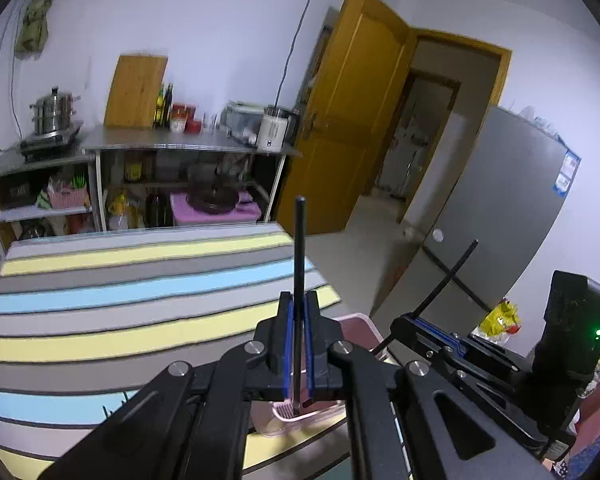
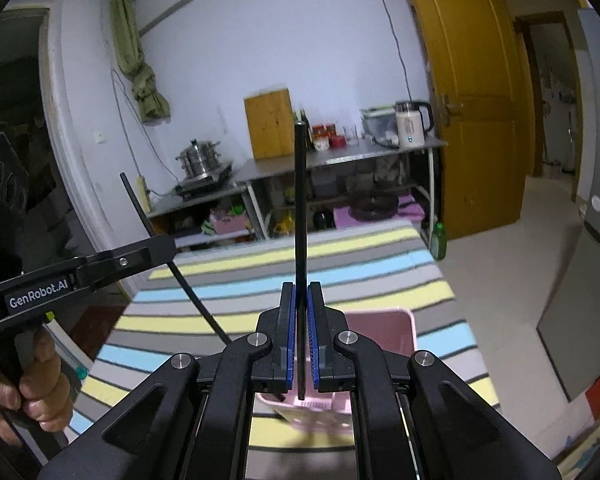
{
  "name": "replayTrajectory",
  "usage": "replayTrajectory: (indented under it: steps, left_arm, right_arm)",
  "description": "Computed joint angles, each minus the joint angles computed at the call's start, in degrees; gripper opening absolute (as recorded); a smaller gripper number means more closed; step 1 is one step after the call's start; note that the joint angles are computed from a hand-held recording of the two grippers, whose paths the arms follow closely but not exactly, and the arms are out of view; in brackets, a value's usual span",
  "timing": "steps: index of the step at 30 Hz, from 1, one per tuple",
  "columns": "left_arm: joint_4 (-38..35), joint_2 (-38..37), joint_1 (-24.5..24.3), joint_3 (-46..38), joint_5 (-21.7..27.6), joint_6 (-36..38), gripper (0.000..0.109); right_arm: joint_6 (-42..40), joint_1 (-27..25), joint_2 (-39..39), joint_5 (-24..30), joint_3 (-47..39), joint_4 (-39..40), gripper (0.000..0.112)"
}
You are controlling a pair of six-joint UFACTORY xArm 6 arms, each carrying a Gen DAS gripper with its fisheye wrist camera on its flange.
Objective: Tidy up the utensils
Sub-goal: 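Lift the black chopsticks upright with both tools and carry them over the pink holder, then lower the chopsticks into the pink holder and open both tools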
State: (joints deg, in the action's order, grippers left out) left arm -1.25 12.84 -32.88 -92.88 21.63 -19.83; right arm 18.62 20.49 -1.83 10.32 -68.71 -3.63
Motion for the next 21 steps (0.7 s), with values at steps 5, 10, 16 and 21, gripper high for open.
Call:
replayTrajectory:
  steps: [5,10,16,21]
  left_arm:
    - [0.26,3.22,-0.18,-1.05,1.86,-0.24,0.006]
    - [-2.21,4.27,-0.4,-0.5,2.15,1.7,0.006]
    - [-1.14,3.26,-0.39,0.71,0.69,1.23,0.008]
    - [1.19,0.18,-0.29,4.42,-1.4,-0.38,0.008]
  right_arm:
    - [-2.3,-0.1,2.82,1.62,-0.02,3.52,0.006]
    - [-5.27,-0.27,4.57,3.81,-0.61,7.07,0.006]
    - [-3.11,-0.31,3.86,4.11,-0.2,4.15,0.016]
    - [-0.19,-0.32,2.01,2.89,1.31,0.64,0.023]
